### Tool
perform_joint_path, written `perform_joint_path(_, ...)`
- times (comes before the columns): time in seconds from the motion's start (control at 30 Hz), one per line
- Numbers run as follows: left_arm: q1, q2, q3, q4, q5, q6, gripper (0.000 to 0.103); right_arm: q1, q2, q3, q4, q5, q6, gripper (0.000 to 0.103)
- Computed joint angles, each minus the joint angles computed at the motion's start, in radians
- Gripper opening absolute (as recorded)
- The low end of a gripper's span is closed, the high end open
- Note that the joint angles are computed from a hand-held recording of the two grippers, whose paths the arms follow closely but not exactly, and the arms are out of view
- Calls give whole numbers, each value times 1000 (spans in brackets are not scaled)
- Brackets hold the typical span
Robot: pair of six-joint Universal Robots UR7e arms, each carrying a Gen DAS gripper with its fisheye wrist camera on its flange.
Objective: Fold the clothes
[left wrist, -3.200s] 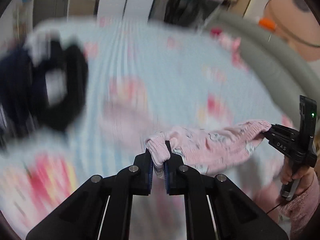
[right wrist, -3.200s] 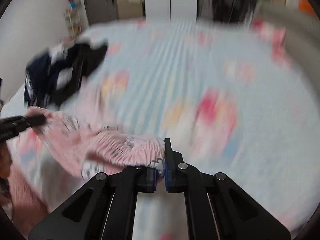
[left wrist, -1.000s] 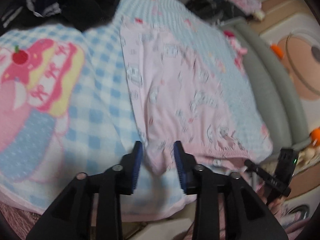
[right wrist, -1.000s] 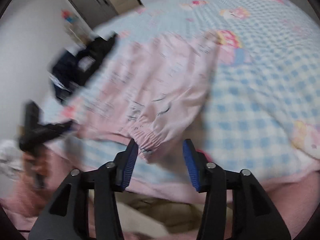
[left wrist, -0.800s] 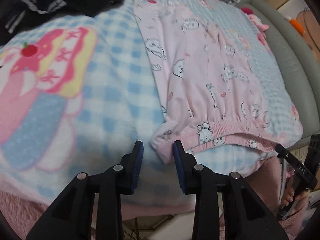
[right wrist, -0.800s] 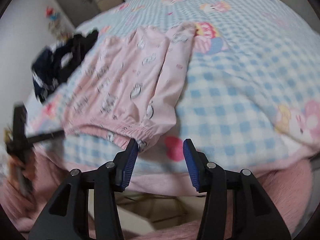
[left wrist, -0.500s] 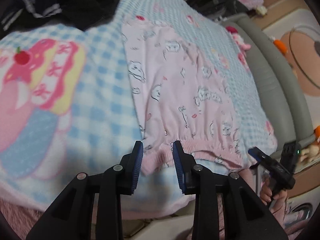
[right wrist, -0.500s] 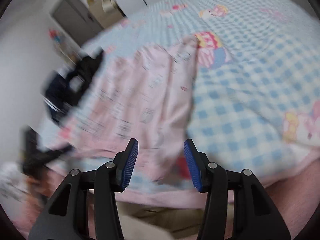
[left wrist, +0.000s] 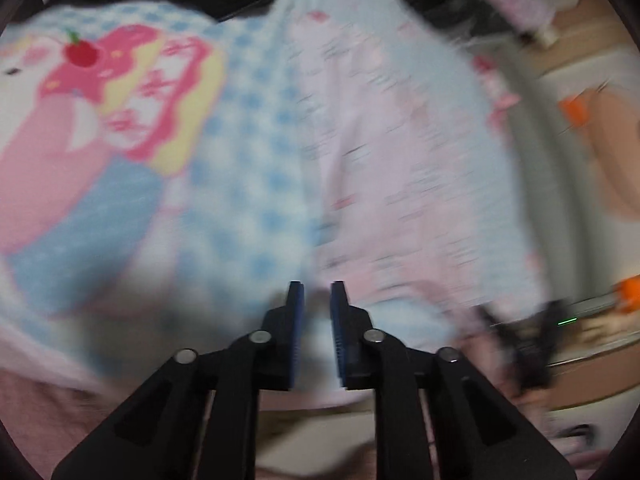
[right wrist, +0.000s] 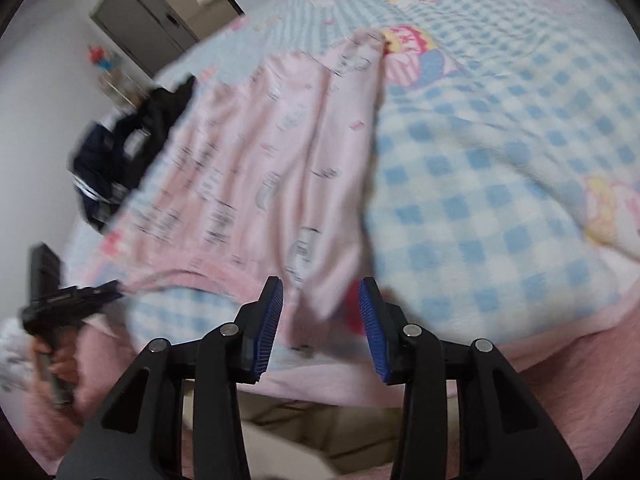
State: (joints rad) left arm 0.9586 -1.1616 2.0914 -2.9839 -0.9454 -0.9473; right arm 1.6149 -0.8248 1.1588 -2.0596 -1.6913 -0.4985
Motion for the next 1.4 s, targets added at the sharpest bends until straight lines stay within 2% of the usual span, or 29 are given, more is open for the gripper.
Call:
perform_joint_path(0.03, 8, 13, -8, -34, -19, 24, 41, -5, 10, -23, 34, 18, 22, 40)
perform_joint_path(0.07, 18, 26, -24, -32, -38, 39, 42, -8, 19, -41, 61, 17, 40, 40)
perform_joint_path(0.13, 41, 56, -72, 48, -57, 37, 42, -12, 40, -57, 87, 9, 64, 40)
perform_joint_path(0.23, 63, 92, -142, 193, -54, -9, 42, -17, 46, -15, 28, 10, 87, 40)
perform_joint_path(0.3, 54, 102, -193, 332, -5, -63, 42, -16, 52, 4, -12, 3, 95, 39)
perform_joint_path(0.37, 24, 98, -228, 464, 74, -122, 44, -12, 33, 31, -52, 36, 79, 24)
perform_joint_path(0.4, 7, 88, -228, 515, 116, -155, 44, -8, 18, 51, -80, 51, 58, 23)
perform_joint_path(0.43, 0, 77, -220, 525, 128, -166, 47, -2, 5, 69, -110, 50, 39, 23)
perform_joint_path(0.53, 22, 47, -165, 403, 54, -120, 49, 3, 12, 58, -106, 6, 21, 23)
perform_joint_path(0.6, 36, 54, -142, 312, 18, -75, 50, -12, 39, 10, -17, 11, 69, 25)
perform_joint_path(0.63, 39, 62, -134, 268, 7, -54, 49, -27, 49, -13, 34, 46, 92, 25)
perform_joint_path(0.7, 30, 69, -103, 137, -11, 5, 48, -68, 47, -28, 109, 220, 102, 25)
perform_joint_path(0.73, 23, 75, -85, 40, -29, 54, 48, -77, 49, -33, 135, 274, 100, 25)
perform_joint_path(0.77, 19, 80, -77, -15, -39, 87, 48, -76, 49, -35, 141, 287, 90, 25)
perform_joint_path(0.87, 19, 86, -84, -28, -39, 115, 48, -47, 49, -21, 75, 194, 53, 25)
perform_joint_path(0.93, 37, 86, -96, 46, -47, 60, 48, -30, 70, -31, 43, 75, 84, 27)
perform_joint_path(0.97, 49, 97, -108, 76, -48, 32, 49, -29, 76, -34, 39, 53, 100, 27)
perform_joint_path(1.0, 58, 105, -109, 80, -53, 16, 48, -33, 78, -35, 44, 60, 111, 27)
perform_joint_path(1.07, 51, 102, -95, 56, -35, 23, 41, -28, 76, -39, 53, 63, 89, 28)
perform_joint_path(1.13, 25, 100, -102, 50, 17, 57, 25, -17, 74, -46, 63, 73, 45, 23)
perform_joint_path(1.17, 12, 103, -111, 45, 45, 81, 23, -11, 74, -55, 72, 101, 18, 19)
perform_joint_path(1.23, -2, 102, -105, -31, 61, 145, 23, 3, 70, -55, 42, 130, -27, 18)
perform_joint_path(1.3, 6, 90, -77, -123, 28, 182, 23, 15, 80, -55, -11, 76, -46, 18)
perform_joint_path(1.37, 29, 86, -73, -137, -19, 171, 23, 23, 120, -85, -6, -21, -19, 24)
perform_joint_path(1.4, 43, 91, -83, -113, -45, 161, 26, 22, 137, -98, 17, -43, 1, 24)
